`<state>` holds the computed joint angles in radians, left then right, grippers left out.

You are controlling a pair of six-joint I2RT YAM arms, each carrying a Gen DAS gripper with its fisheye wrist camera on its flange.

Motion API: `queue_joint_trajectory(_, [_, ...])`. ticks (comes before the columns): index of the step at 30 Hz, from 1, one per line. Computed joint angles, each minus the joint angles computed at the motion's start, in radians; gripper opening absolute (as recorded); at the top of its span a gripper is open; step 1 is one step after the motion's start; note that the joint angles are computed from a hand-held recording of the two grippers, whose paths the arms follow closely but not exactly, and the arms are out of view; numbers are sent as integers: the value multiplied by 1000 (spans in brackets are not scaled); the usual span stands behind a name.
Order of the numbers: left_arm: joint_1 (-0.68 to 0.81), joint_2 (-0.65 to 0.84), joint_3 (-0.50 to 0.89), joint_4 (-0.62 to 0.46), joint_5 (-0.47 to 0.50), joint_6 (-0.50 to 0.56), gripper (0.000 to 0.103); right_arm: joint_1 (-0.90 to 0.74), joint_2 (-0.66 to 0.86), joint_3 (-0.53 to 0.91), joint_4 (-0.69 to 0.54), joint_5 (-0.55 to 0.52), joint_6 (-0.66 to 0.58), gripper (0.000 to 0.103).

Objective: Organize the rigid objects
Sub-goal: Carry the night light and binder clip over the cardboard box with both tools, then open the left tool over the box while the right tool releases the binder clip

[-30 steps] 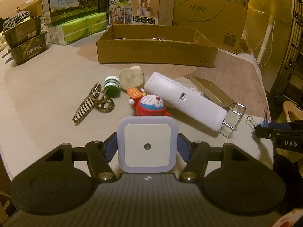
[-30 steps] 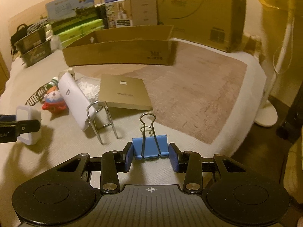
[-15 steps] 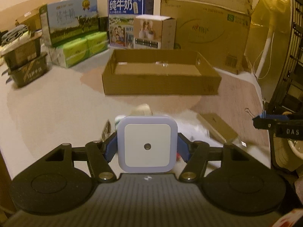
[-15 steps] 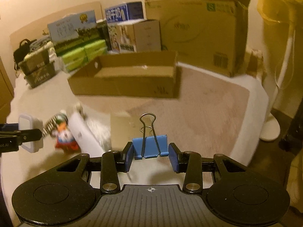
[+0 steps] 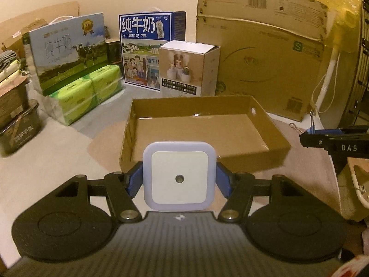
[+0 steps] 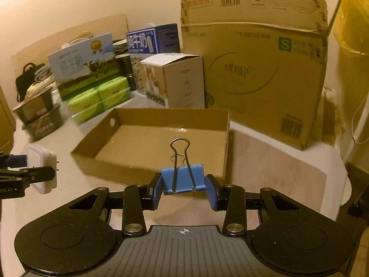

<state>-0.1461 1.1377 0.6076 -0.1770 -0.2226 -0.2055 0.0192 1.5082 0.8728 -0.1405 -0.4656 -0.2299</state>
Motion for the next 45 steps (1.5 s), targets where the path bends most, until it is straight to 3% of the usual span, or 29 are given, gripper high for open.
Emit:
queue_joint_trajectory(10, [148,293,175,89,124,92,62,76,307,285,-63,98,42,40])
queue_joint_trajectory(14, [162,399,248,98,128,114,62,96,386,361,-94,125,62,40])
queue_joint_trajectory(32, [191,604,390,95,144,126,62,127,500,459,-85,149,91,40])
queue_joint_trajectory(33, [193,613,393,98,145,119,63,128,498,451,-68,145,92,40])
queue_joint_trajectory(35, [192,620,398,93,133,107,79,129,497,439,-34,137,96,40])
queue_joint_trajectory(36, [189,614,388,105,116,101,80,129,495,434,-26,137,94,45])
queue_joint_trajectory(37, [188,605,379,111,111,100,80,129,489,425,-17,142,96,58])
queue_joint_trajectory(39, [190,584,362,117,117,105,80,117,470,397,12,132,117,70])
queue_joint_trajectory(45, [175,473,282,112,113,88,80,85,396,330,15,116,132,70])
